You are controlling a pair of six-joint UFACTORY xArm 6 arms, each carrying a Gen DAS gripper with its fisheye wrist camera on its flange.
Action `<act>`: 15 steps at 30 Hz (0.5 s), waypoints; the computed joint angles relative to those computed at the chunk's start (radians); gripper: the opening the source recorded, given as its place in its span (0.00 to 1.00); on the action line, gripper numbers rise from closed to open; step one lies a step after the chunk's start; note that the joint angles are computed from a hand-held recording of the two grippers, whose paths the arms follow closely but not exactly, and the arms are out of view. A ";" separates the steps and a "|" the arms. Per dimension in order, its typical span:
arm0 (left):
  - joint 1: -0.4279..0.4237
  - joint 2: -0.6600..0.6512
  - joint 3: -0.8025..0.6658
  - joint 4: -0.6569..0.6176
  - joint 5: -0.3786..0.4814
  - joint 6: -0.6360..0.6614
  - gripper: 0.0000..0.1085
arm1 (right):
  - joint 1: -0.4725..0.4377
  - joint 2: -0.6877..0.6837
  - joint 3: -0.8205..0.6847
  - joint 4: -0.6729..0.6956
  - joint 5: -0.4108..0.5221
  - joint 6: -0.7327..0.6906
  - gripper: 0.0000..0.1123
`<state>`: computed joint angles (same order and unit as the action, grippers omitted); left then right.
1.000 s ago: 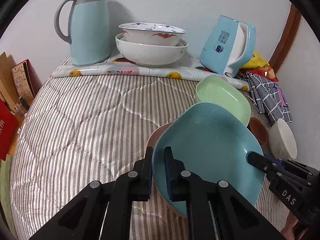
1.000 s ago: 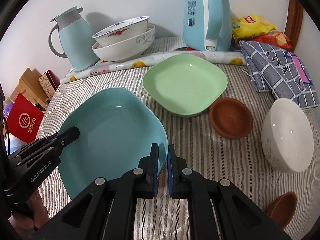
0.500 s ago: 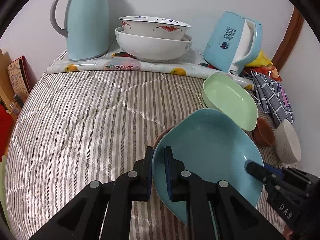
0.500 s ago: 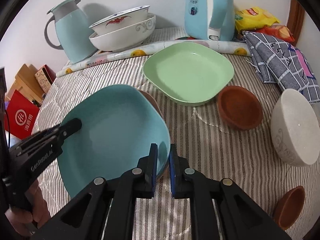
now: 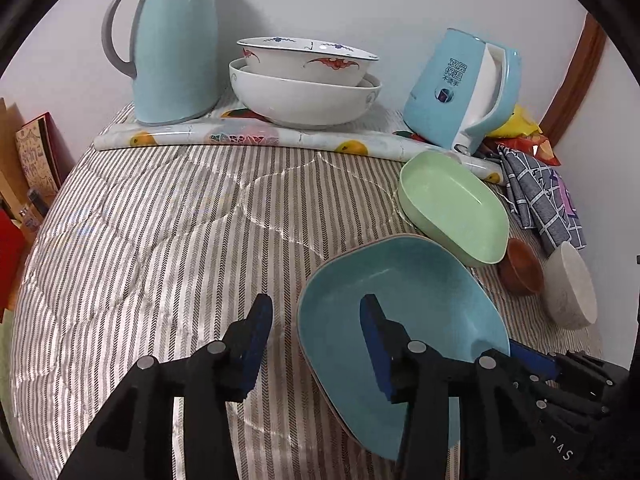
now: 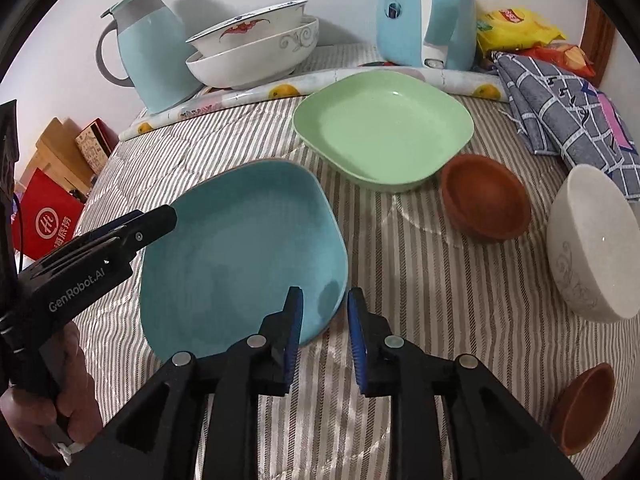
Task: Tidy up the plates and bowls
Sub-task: 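Lower the light-blue plate onto the pink plate and open the left tool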
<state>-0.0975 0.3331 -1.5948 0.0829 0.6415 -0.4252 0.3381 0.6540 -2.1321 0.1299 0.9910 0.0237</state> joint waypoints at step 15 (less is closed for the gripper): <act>-0.044 -0.017 -0.054 0.071 0.065 -0.060 0.42 | -0.044 -0.130 0.138 0.019 -0.104 -0.027 0.48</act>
